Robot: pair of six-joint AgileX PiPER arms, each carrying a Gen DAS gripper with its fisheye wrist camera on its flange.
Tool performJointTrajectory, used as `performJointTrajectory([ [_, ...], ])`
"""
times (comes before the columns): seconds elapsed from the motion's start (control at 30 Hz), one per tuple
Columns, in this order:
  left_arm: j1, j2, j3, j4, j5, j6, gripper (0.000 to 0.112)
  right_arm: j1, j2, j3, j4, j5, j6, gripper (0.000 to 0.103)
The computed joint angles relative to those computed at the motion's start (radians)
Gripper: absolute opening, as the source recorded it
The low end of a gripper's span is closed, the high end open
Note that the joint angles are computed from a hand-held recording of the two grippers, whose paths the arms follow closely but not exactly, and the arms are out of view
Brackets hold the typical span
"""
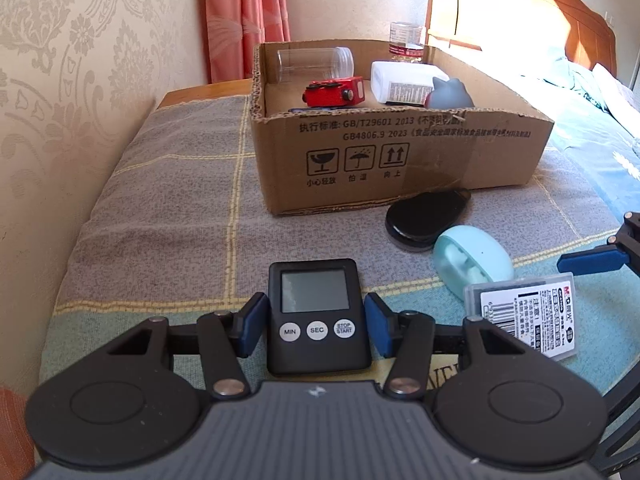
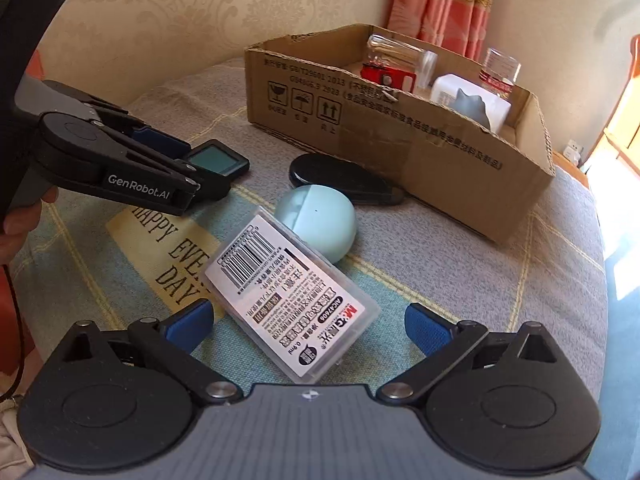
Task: Organize rigid objects
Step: 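Grasp the black digital timer with the left gripper while the right grasps the clear M&G lead case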
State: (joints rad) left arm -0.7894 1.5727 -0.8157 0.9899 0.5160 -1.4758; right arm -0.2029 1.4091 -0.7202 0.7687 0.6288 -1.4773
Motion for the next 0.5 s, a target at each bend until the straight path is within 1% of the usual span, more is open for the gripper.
performJointTrajectory([
  [0.07,0.002,-0.011,0.013,0.001,0.003,-0.008,0.052,0.023,-0.005,0.006,0.016,-0.010,-0.043,0.103],
  [0.13,-0.001,-0.016,0.019,0.006,0.008,-0.020,0.052,0.049,0.002,-0.003,0.004,-0.013,-0.043,0.103],
  [0.17,-0.003,-0.017,0.021,0.008,0.010,-0.027,0.052,0.073,0.000,-0.005,-0.027,-0.034,-0.006,0.103],
  [0.2,-0.004,-0.018,0.023,0.011,0.012,-0.032,0.052,0.106,-0.010,-0.003,-0.085,-0.071,0.065,0.103],
  [0.27,-0.007,-0.020,0.026,0.011,0.014,-0.033,0.052,0.133,-0.025,-0.004,-0.161,-0.096,0.182,0.103],
  [0.37,0.000,-0.028,0.033,0.009,0.004,-0.023,0.052,0.138,-0.033,-0.030,-0.334,-0.048,0.440,0.103],
  [0.4,0.000,-0.027,0.033,0.009,0.002,-0.020,0.052,0.121,-0.033,-0.041,-0.365,-0.004,0.490,0.103],
  [0.47,0.001,-0.033,0.039,0.009,0.003,-0.021,0.052,0.074,-0.023,-0.069,-0.338,0.107,0.492,0.103],
  [0.5,0.001,-0.037,0.044,0.013,0.001,-0.024,0.052,0.056,-0.019,-0.076,-0.312,0.146,0.478,0.103],
])
